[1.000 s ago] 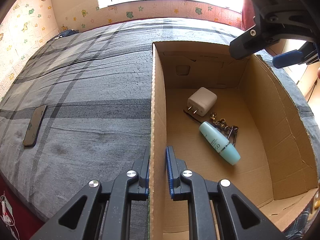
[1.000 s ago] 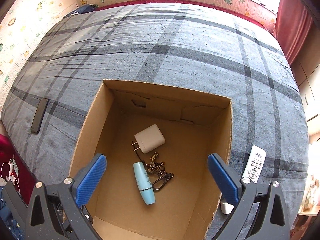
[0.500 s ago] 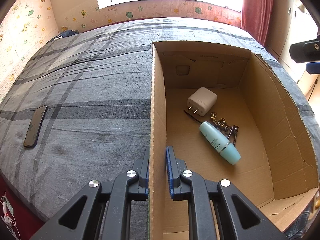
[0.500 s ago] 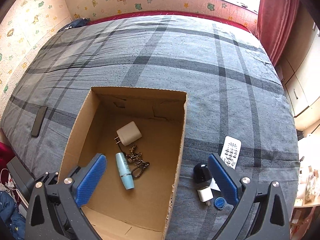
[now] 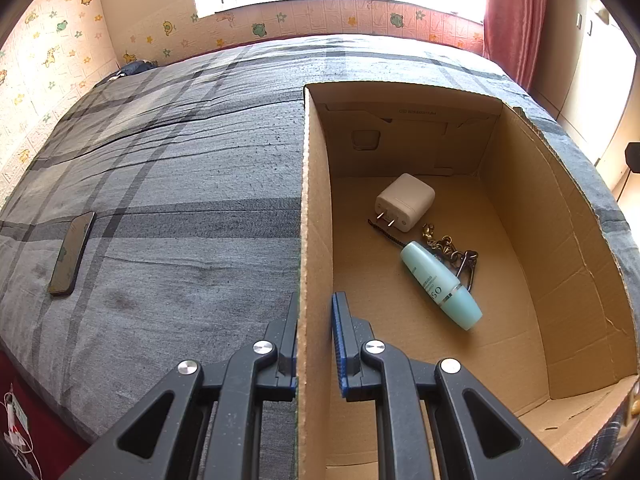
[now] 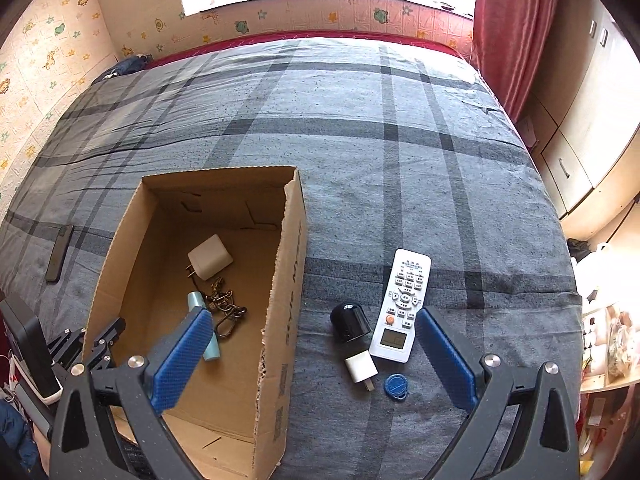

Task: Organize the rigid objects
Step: 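Move the right gripper back over the blue round key fob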

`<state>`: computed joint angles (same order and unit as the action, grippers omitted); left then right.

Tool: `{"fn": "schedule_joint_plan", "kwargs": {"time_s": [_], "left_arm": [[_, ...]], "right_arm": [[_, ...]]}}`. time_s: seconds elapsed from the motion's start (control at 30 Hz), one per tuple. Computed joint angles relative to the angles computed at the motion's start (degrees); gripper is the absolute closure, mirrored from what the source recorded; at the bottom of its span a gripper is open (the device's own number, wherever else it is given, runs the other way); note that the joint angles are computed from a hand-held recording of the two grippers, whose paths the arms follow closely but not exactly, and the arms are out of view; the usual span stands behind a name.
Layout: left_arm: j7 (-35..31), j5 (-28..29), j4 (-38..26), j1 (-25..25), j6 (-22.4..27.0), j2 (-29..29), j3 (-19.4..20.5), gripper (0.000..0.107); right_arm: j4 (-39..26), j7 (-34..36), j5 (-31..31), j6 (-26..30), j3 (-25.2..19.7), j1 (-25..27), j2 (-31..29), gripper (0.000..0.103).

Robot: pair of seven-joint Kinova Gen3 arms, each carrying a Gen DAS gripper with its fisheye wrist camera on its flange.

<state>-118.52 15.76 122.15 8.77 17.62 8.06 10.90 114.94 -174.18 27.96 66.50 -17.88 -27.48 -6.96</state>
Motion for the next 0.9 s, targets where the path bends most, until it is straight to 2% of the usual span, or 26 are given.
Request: {"fn": "schedule_joint_plan", "kwargs": {"time_s": [0.33, 0.7, 0.9], "left_arm": [[-0.6, 0.7, 0.0, -0.2, 0.0, 0.1, 0.2, 0.093], [-0.6, 0.8, 0.0, -0.2, -0.1, 0.2, 0.2, 0.093], [-0.5, 0.6, 0.1, -0.1, -0.3, 0.2, 0.1, 0.093]], "right_arm": [[6.8, -2.5, -2.4, -1.6, 0.2, 2.6, -3.1, 0.000], [17.6, -1.3, -7.5, -11.7, 2.3, 6.4, -4.0, 0.000], [21.0, -2.1, -7.8, -14.8, 1.9, 7.1, -2.2, 0.001]]}}
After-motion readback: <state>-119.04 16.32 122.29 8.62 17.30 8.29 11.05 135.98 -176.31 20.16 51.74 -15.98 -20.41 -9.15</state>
